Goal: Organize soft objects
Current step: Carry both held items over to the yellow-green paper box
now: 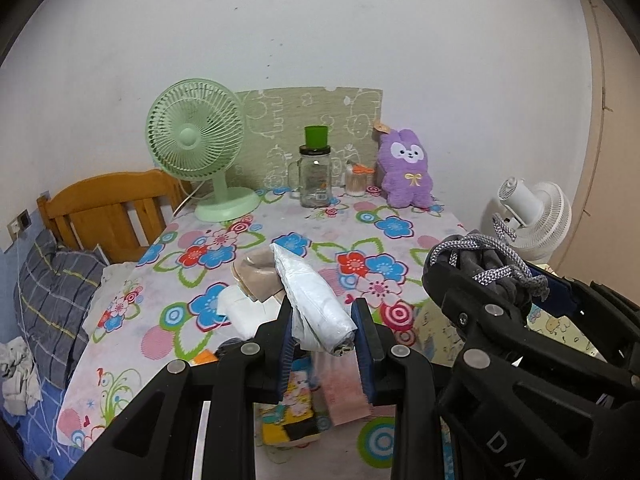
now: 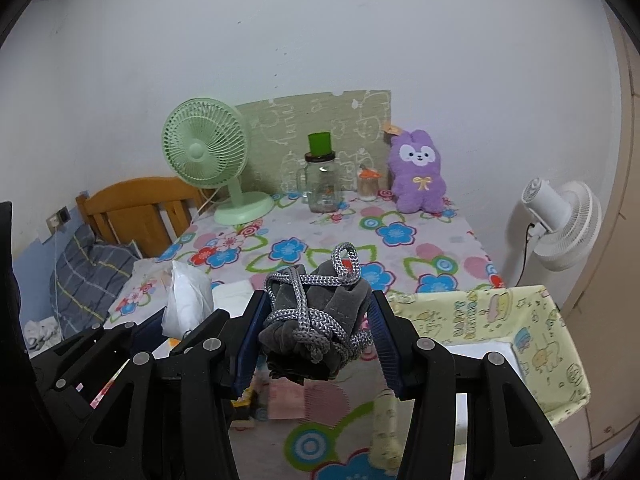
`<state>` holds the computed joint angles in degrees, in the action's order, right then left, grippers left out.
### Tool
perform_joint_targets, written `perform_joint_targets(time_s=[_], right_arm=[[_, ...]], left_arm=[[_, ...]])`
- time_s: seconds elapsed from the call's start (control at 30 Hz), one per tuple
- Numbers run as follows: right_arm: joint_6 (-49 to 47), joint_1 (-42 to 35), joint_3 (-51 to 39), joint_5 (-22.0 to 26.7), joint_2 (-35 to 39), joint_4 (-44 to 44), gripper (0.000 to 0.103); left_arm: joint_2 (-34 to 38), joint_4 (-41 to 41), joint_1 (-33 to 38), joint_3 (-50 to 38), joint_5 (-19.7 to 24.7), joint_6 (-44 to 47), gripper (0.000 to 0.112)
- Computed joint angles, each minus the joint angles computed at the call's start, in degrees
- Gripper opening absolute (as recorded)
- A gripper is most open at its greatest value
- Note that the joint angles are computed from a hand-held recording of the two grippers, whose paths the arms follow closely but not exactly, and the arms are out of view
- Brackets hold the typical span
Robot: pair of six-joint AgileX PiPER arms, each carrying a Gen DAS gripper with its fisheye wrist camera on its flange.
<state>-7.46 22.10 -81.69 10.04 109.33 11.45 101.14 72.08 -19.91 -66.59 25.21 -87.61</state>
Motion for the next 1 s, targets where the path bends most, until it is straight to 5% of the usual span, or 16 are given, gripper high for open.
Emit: perform_joint_targets(time_s=[0.7, 1.0], right_arm=[[-12.5, -9.0, -0.8, 0.5, 0.3, 11.0, 0.054], [-10.0, -12.2, -1.2, 0.1, 1.4, 8.0, 0.054]], left_arm=[[9.8, -7.5, -5.7, -14.0, 0.5, 8.8, 0.027], [14.8, -13.4, -7.3, -20.6, 0.0, 15.5, 0.027]])
